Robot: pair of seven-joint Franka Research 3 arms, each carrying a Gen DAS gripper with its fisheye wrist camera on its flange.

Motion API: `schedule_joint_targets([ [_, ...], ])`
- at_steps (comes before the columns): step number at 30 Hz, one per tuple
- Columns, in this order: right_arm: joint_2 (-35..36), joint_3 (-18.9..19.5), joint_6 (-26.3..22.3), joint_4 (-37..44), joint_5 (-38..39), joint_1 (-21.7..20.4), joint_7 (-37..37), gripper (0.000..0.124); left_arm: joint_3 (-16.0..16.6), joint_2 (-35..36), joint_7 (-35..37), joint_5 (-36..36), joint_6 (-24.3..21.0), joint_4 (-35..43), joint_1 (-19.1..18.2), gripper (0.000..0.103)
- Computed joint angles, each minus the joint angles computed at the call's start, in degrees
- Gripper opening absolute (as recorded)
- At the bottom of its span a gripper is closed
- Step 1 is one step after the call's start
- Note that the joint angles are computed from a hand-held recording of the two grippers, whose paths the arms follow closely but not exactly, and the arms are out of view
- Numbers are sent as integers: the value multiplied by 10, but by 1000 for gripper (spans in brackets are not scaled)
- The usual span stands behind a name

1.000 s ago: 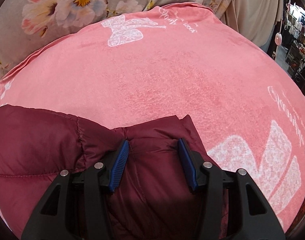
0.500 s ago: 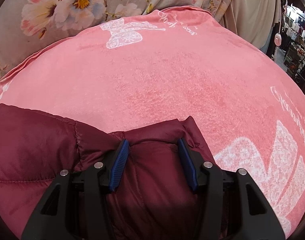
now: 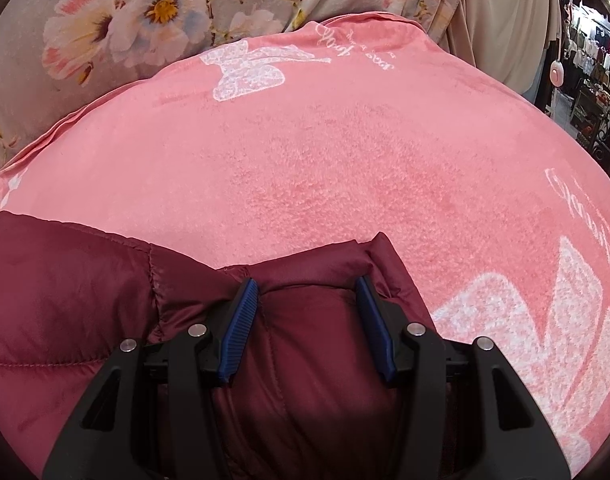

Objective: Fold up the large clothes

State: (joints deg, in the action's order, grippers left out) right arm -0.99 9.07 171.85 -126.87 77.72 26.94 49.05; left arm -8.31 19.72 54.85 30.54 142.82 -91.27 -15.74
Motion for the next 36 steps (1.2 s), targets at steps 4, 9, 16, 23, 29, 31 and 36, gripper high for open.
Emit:
schedule_joint_targets([
  [4, 0, 4, 14, -3, -17, 4, 16, 0, 3, 3, -3, 9, -7, 5, -4, 50],
  [9, -1, 5, 21, -7, -39, 8, 32, 0, 6, 4, -12, 25, -19, 9, -11, 50],
  [16, -4, 2, 12, -14, -120, 8, 91, 0, -3, -15, -13, -1, -27, 3, -1, 50],
  [23, -13, -12, -62, -7, -87, -6, 61, 3, -13, -156, -51, -37, 24, -121, 30, 67],
  [29, -61, -14, -57, -37, -247, -18, 193, 48, 3, -327, -26, -134, 47, -293, 68, 89],
  [31, -68, -24, -59, -27, -247, -14, 192, 54, 21, -369, -5, -190, 65, -346, 68, 90],
  [36, -35, -31, -48, 28, -234, -9, 187, 72, 70, -418, 41, -338, 105, -440, 51, 90],
])
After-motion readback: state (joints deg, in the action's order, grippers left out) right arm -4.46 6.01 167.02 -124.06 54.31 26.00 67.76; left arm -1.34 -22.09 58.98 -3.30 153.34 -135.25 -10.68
